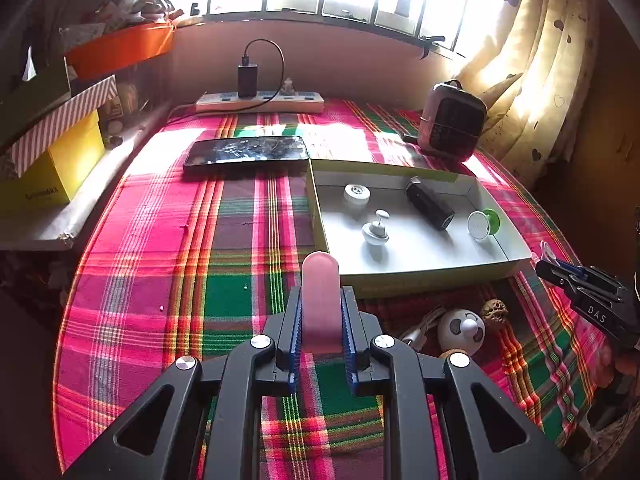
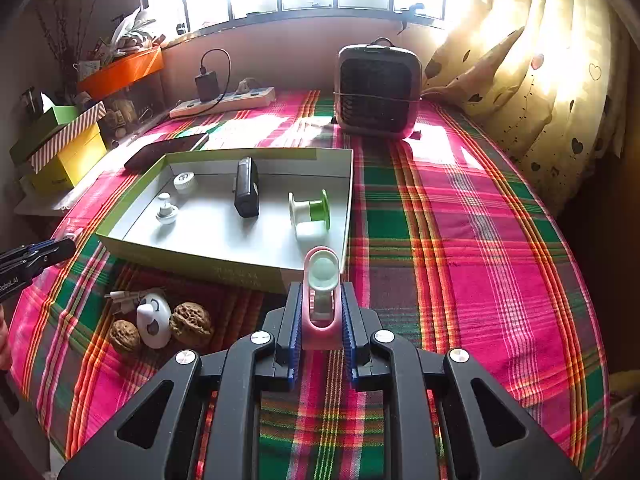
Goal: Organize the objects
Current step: 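Carry the pink bar with left tool into the white box while right tool carries the clip there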
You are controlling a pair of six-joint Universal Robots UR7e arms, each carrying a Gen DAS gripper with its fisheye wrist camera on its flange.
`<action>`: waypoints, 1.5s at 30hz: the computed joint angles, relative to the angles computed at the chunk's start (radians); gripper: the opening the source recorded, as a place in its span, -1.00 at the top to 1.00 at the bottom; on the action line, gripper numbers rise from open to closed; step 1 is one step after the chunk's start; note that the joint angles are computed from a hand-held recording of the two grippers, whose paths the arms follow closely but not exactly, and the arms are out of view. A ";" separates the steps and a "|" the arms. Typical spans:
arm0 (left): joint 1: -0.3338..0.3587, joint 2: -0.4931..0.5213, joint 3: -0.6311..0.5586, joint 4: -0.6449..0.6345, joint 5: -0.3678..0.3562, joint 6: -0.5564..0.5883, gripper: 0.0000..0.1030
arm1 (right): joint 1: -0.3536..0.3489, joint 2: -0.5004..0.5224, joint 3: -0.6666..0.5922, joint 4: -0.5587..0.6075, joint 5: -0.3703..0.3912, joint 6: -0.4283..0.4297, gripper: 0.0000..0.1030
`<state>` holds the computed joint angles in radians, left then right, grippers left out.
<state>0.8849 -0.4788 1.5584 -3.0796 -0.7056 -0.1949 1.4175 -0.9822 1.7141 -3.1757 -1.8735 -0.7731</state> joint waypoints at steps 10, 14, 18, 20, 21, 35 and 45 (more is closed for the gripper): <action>0.006 0.044 -0.117 0.026 -0.040 0.085 0.69 | 0.025 0.023 -0.068 0.065 0.015 0.000 0.65; 0.013 0.067 -0.168 0.052 -0.049 0.103 0.69 | 0.032 0.045 -0.121 0.120 0.017 0.007 0.65; 0.024 0.090 -0.219 0.091 -0.066 0.112 0.69 | 0.044 0.078 -0.187 0.179 0.017 0.015 0.65; 0.033 0.100 -0.247 0.119 -0.076 0.104 0.69 | 0.048 0.099 -0.226 0.212 0.019 0.019 0.65; 0.037 0.108 -0.263 0.132 -0.080 0.103 0.69 | 0.050 0.110 -0.248 0.230 0.018 0.026 0.65; 0.089 0.191 -0.454 0.281 -0.124 0.075 0.69 | 0.054 0.253 -0.479 0.406 -0.032 0.074 0.65; 0.109 0.226 -0.526 0.356 -0.131 0.066 0.69 | 0.055 0.301 -0.552 0.474 -0.057 0.081 0.65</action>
<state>0.9939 -0.2532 1.0322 -2.7236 -0.8367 -0.1290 1.4722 -0.6813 1.1617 -2.7016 -1.9307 -0.6918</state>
